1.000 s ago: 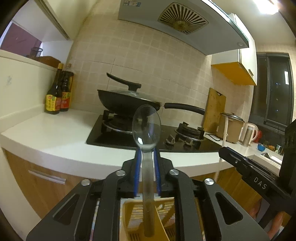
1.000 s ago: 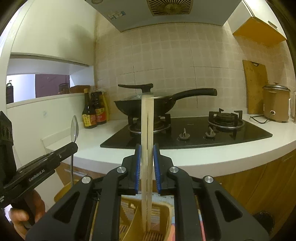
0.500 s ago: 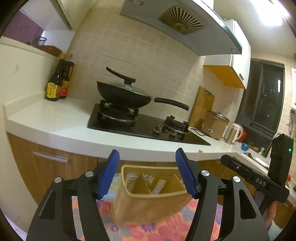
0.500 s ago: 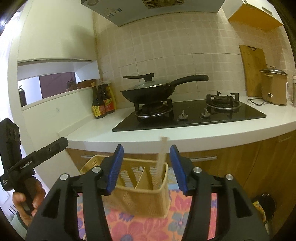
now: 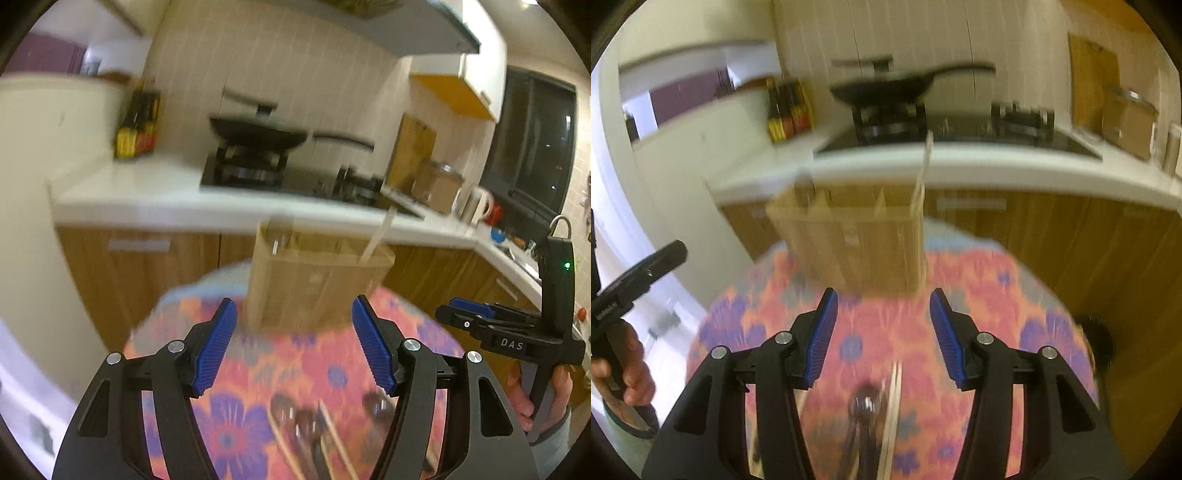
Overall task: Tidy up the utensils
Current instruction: 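Move both open tools back down to the utensils on the cloth, then grasp a clear spoon with the left tool while the right tool grasps another clear spoon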
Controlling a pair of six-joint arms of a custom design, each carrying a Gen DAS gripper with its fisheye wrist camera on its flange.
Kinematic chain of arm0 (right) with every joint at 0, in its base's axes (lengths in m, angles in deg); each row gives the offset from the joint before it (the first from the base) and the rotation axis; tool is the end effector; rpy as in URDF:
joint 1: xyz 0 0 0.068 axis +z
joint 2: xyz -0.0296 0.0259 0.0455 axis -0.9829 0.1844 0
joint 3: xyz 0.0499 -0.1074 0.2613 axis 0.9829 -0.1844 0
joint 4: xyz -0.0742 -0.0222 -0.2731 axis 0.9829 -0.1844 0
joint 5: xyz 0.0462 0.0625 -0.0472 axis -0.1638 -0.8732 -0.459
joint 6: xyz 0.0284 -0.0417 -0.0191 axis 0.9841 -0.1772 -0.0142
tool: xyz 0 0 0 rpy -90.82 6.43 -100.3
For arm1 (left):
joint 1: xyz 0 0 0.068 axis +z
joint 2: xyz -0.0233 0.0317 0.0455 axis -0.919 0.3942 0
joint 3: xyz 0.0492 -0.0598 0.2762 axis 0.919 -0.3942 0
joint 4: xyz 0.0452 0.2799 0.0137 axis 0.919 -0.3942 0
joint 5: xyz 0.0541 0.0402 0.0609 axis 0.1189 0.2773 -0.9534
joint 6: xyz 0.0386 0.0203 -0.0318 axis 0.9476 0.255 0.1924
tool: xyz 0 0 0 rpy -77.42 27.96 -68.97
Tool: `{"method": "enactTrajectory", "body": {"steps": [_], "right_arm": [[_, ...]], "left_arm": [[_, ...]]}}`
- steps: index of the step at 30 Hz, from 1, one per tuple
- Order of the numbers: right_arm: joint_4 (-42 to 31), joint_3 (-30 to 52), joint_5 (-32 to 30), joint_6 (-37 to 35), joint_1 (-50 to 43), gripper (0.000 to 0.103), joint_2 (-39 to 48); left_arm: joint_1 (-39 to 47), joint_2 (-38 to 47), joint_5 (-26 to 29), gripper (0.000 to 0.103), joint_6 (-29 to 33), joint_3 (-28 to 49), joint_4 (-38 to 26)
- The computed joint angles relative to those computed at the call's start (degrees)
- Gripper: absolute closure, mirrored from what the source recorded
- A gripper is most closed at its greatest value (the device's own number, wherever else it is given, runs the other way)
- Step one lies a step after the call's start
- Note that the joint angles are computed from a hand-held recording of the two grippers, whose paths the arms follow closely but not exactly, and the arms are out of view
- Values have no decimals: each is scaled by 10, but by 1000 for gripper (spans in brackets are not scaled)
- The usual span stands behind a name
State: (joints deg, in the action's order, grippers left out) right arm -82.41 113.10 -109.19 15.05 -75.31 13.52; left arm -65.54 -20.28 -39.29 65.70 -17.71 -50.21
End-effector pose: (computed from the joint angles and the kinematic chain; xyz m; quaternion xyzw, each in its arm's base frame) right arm 0.3362 0.0361 0.3238 -0.1446 0.9023 0.1557 0.3752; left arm 0.2593 -0.0012 0.3316 -0.0324 0.8631 -0.1192 0.4898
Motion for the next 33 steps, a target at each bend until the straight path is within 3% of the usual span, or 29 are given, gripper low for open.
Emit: {"method": "enactTrajectory", "body": {"steps": [8,11,20,29,33], "right_arm": [[-40,-90,-14,-8,-10,56,-5],[-46,-114,-5,-16,-13,67,-1],[-60,-159,-25,-48,5,82,-8],[-65,-150,-8,-41,56,88,2],[-61,-142,2,-40,71,88,20]], "left_arm": [[16,-2,31,47,12,-73,-82],[9,13,40,50,12,-92,-85],[-73,51,-5,71,-5,-102,-60],[-82,80,-2,80,-6,-97,-60],[-91,118,-31,80,-7,-79,-59]]}}
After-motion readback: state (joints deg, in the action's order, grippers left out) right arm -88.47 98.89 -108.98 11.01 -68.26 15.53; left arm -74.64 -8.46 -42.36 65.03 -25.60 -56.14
